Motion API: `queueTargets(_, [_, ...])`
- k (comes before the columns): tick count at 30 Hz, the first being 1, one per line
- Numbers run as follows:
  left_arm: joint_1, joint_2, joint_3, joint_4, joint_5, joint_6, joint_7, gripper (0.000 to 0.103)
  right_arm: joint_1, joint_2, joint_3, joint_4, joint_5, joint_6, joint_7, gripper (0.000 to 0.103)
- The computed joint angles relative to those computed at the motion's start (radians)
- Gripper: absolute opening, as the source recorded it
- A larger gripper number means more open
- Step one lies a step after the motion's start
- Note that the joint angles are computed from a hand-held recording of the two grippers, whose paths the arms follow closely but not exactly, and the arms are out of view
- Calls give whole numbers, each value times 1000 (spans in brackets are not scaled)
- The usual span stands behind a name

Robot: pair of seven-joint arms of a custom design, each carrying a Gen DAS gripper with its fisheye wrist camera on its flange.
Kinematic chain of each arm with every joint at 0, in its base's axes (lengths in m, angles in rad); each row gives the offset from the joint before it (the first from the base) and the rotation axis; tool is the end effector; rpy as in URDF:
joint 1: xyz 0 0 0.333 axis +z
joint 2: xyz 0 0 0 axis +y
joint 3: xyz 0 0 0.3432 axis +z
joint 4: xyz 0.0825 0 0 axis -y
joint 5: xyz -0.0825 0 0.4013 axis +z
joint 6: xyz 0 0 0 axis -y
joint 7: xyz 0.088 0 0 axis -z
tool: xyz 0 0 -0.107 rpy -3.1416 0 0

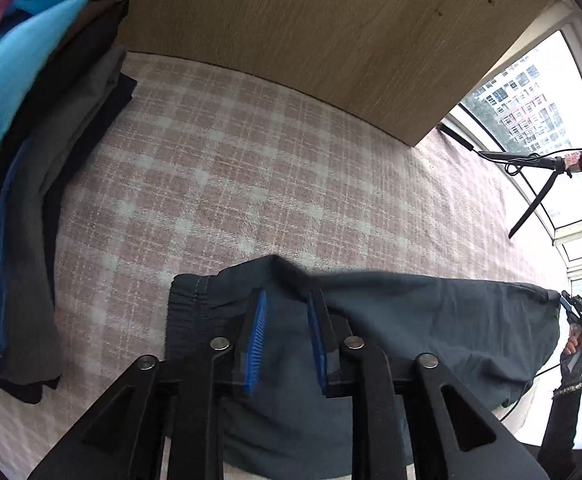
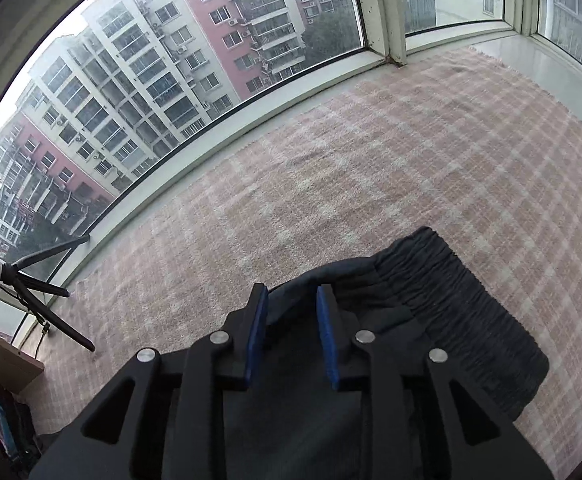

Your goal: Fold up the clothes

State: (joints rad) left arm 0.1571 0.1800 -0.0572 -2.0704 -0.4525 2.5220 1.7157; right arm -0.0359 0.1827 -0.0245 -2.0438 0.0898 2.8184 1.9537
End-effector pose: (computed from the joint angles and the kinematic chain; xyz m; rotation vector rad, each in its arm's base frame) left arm 0.6158 0.0670 0.3878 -2.4584 1.8269 -0.6444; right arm 0.6431 -0.0426 0.4364 -1.3078 2.2506 -0.4106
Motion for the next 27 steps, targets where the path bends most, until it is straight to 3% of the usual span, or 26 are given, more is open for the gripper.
queueTargets(2, [10,-61,8,-55,-3,22,24,30,-13,-68,38,-69,69,41,-99,26])
queueTargets(5, [25,-118,23,-121,-29,23,72,31,3,-177,90,-166,362,85,-407,25])
queueTargets(7, [33,-135,31,-152,-47,7,101,31,69,-251,97,-221,524,73,-609,25])
queueTargets(9, [31,-146,31,-189,-54,16,120,31,149,-313,104,-276,563,45,-726,26])
queueTargets(11, [27,-148,30,-216,-72,24,138,31,197,-346,151,-335,440,53,-712,29])
queueTargets(14, [15,-156,24,-251,-57,52,148,31,161,-341,310,-402,17,101,-512,30])
queueTargets(17, [8,-167,23,-272,-69,59,175,32,246,-286,324,-408,-61,141,-573,30])
queueTargets(20, [7,-165,26,-276,-100,50,206,32,232,-213,374,-358,-397,144,-391,30])
queueTargets(22, [6,-161,27,-276,-100,48,215,32,254,-159,365,-299,-571,79,-301,30])
queueTargets(25, [6,-149,26,-272,-104,51,234,34,313,-96,332,-228,-686,-46,-273,30])
queueTargets(26, [6,-145,25,-269,-108,53,240,34,327,-90,323,-219,-677,-84,-295,22])
queueTargets(27, [5,-140,24,-266,-104,57,243,36,335,-87,319,-213,-632,-122,-343,9])
